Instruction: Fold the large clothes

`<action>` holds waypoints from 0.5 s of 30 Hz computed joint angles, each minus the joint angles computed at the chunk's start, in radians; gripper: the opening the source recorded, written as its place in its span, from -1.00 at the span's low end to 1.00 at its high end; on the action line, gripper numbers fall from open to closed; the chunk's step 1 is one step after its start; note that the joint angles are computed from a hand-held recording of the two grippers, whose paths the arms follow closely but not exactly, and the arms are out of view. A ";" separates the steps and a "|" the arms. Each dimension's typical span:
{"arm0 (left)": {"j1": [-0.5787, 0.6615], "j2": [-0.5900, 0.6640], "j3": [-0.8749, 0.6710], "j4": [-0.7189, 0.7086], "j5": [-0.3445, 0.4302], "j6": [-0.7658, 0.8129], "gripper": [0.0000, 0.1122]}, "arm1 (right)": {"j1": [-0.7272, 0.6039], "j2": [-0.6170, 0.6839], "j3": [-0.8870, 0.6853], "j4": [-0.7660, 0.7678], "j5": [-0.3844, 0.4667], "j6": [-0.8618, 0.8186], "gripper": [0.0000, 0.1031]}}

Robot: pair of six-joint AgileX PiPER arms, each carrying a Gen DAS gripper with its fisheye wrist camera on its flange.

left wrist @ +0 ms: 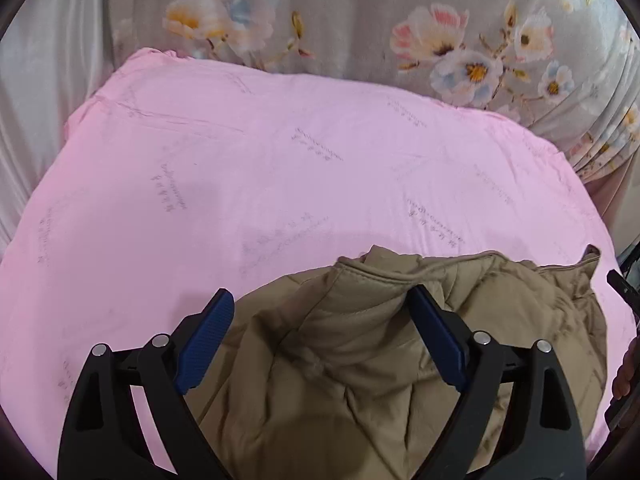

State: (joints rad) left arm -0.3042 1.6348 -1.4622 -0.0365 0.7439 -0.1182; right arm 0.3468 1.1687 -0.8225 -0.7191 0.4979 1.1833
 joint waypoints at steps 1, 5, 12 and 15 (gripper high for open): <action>-0.006 0.026 -0.019 0.026 0.002 -0.024 0.44 | -0.018 0.036 -0.017 0.004 -0.004 -0.007 0.03; -0.027 0.109 -0.084 0.118 0.036 -0.093 0.41 | -0.120 0.159 -0.053 0.201 -0.081 -0.160 0.01; -0.011 0.130 0.019 0.146 -0.057 -0.151 0.47 | -0.133 0.239 -0.005 0.179 -0.146 -0.113 -0.09; -0.018 0.114 0.065 0.183 -0.099 -0.197 0.51 | -0.134 0.246 0.002 0.175 -0.157 -0.106 -0.09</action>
State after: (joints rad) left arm -0.3226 1.7491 -1.3976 0.1465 0.6448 -0.3150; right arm 0.2126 1.4151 -0.8207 -0.5442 0.3412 1.0769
